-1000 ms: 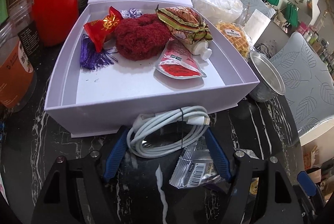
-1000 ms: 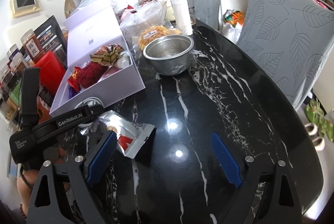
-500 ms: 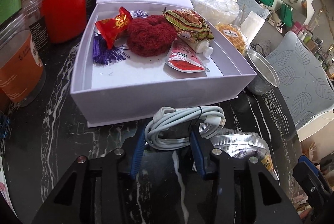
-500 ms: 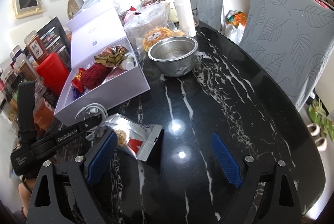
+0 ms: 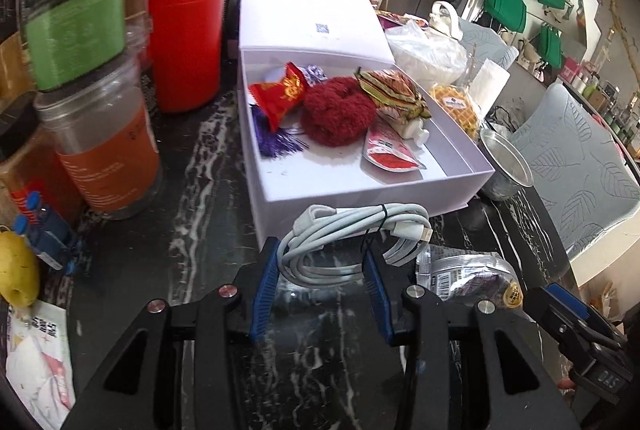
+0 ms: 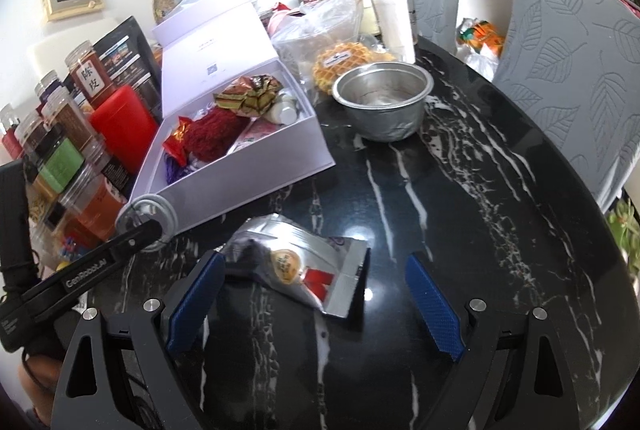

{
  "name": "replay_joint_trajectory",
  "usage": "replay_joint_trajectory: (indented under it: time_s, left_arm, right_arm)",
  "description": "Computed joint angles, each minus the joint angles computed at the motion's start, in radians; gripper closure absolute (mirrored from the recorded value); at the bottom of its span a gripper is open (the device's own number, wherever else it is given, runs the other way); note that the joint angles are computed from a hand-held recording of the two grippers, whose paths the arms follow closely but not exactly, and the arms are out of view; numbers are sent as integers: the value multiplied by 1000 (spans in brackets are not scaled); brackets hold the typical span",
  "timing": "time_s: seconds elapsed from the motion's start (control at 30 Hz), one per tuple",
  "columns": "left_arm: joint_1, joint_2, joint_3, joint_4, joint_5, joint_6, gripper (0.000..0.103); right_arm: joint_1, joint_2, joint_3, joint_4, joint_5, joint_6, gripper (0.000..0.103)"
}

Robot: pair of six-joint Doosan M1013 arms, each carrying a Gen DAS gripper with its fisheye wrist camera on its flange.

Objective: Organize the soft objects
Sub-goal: 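Reach the left tool to the white cable while the right tool approaches the silver foil packet, then grasp the white cable with the left tool while the right tool grasps the silver foil packet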

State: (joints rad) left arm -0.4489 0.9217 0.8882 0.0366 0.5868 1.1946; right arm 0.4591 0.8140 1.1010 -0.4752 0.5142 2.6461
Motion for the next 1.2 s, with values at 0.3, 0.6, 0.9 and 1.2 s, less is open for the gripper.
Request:
replay_joint_trajectory:
  time_s: [0.3,0.6,0.9,1.2]
  left_arm:
    - [13,-26,43,57,-55,-62,62]
    - [26,-27,50,36,-67,-57,62]
    - [31,-31,57,-8,-76,-18,62]
    - [31,-58,99,-35,-98,20,62]
  right_arm:
    - [-2,70,-127,99,83,-97,0]
    - [1,179,-317,116,299,-93,0]
    - [16,186,-314,21,311,-25,0]
    - [22,127,-204,75,219,-84,0]
